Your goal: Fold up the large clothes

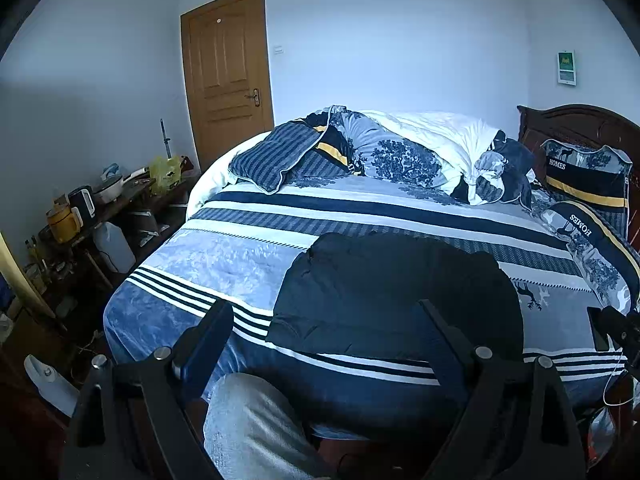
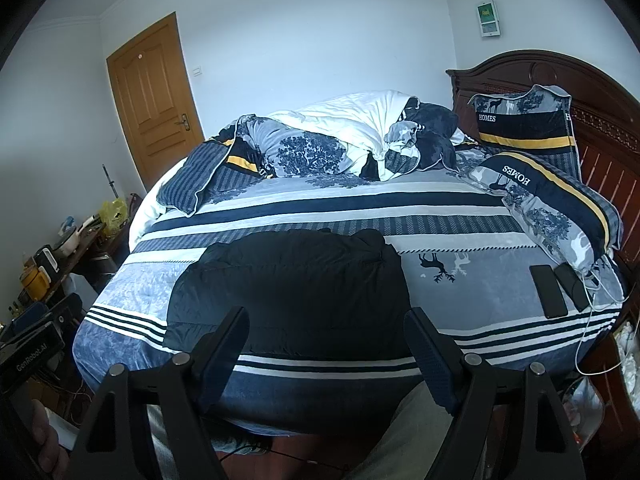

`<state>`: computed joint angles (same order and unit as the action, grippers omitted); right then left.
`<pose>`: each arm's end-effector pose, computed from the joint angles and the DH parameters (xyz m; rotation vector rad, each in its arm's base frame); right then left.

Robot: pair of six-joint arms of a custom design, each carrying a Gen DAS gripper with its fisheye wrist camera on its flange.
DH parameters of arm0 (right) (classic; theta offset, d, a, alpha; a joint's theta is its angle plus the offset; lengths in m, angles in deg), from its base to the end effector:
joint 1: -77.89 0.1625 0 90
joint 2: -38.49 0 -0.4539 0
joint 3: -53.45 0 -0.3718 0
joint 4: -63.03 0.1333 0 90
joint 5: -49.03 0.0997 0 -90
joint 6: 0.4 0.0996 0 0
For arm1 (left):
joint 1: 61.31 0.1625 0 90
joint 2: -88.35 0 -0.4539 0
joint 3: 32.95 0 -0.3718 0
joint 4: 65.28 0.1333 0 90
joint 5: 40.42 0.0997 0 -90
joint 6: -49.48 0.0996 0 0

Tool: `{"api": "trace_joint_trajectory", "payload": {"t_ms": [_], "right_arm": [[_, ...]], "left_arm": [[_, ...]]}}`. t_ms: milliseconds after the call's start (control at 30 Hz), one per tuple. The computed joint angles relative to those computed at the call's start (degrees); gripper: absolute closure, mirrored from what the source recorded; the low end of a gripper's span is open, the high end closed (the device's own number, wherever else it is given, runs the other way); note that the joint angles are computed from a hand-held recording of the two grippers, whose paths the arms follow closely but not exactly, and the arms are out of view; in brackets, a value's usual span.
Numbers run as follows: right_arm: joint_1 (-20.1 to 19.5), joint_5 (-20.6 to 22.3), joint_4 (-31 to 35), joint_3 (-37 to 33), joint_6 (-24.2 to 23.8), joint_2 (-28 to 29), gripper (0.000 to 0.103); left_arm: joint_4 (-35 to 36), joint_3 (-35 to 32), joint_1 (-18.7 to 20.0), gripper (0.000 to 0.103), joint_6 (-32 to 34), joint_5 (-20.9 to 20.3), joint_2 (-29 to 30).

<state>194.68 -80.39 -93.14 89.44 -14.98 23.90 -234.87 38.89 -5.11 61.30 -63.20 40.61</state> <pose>0.4729 -0.7811 0.1568 0.5043 -2.3146 1.0490 -0.2206 -0.7343 0.4069 0.1216 1.9651 -1.1952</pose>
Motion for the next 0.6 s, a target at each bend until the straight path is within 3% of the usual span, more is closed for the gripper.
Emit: {"api": "trace_joint_trajectory", "payload": {"t_ms": [600], "right_arm": [[-0.02,0.0,-0.06,0.23,0.1,-0.13,0.021]], "left_arm": [[0.16,0.2,0.25,0.012,0.51,-0.41,-0.44]]}}
